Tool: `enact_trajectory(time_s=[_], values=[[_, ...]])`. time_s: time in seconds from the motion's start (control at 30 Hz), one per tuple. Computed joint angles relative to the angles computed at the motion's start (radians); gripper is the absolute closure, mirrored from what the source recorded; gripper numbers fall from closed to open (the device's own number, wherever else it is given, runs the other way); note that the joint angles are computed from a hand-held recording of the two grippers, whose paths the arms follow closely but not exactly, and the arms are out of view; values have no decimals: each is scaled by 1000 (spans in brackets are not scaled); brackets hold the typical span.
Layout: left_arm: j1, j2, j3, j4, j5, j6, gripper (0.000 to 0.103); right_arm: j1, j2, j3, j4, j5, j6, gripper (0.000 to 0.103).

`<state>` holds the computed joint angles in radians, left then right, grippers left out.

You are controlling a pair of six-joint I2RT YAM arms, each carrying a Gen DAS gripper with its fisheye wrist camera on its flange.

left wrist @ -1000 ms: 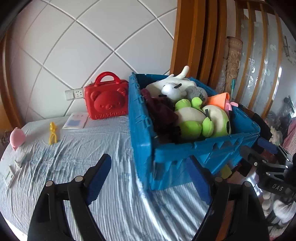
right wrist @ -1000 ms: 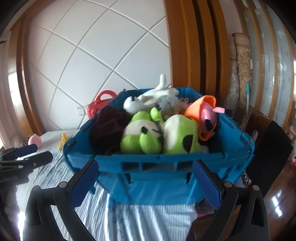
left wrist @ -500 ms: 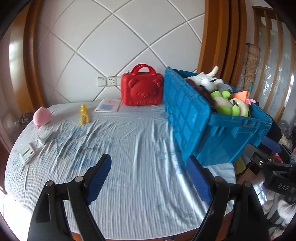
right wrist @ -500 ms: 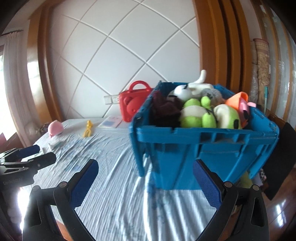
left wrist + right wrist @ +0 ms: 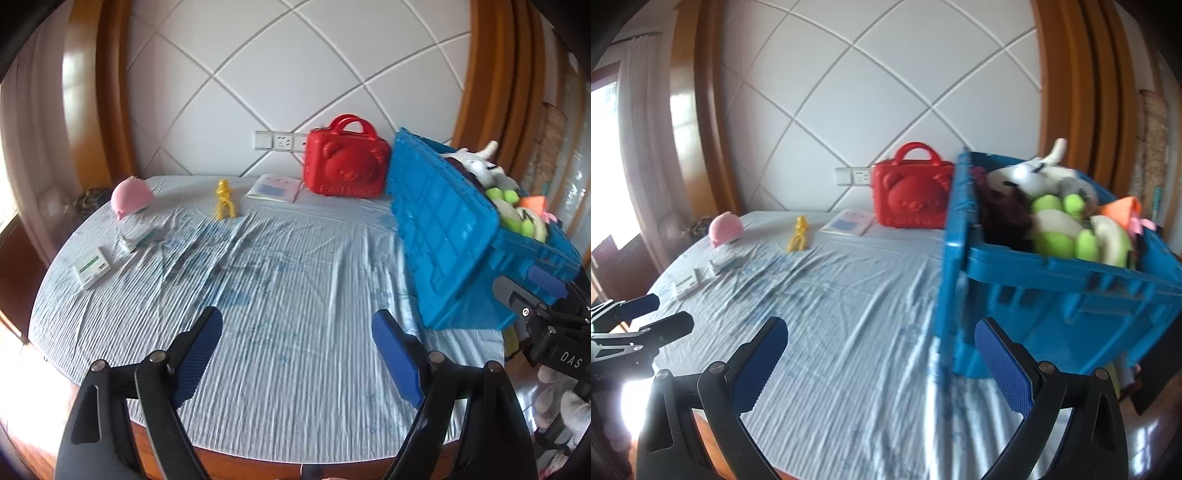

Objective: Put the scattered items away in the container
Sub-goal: 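Pull both grippers back out of the crate over the bed, then move both tools toward the white charger and yellow clip on the bed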

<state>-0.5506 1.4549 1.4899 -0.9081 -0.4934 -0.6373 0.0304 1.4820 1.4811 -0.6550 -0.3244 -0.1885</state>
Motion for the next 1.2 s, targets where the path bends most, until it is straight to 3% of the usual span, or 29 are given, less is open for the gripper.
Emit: enact_trajectory(time_s=[0.33, 0.63, 0.87, 1.2], values=[[111, 8, -16, -80, -25, -78, 20, 98, 242, 200, -29, -97, -30, 0], [221, -44, -104, -109, 9, -85, 20, 201, 362, 266, -44, -116, -23, 0], [415, -172, -212, -20, 139, 123, 20, 330, 354, 280, -18, -7, 67, 0], [977, -261, -259, 65, 560, 616, 20, 621, 391, 382, 17, 335, 320, 0]])
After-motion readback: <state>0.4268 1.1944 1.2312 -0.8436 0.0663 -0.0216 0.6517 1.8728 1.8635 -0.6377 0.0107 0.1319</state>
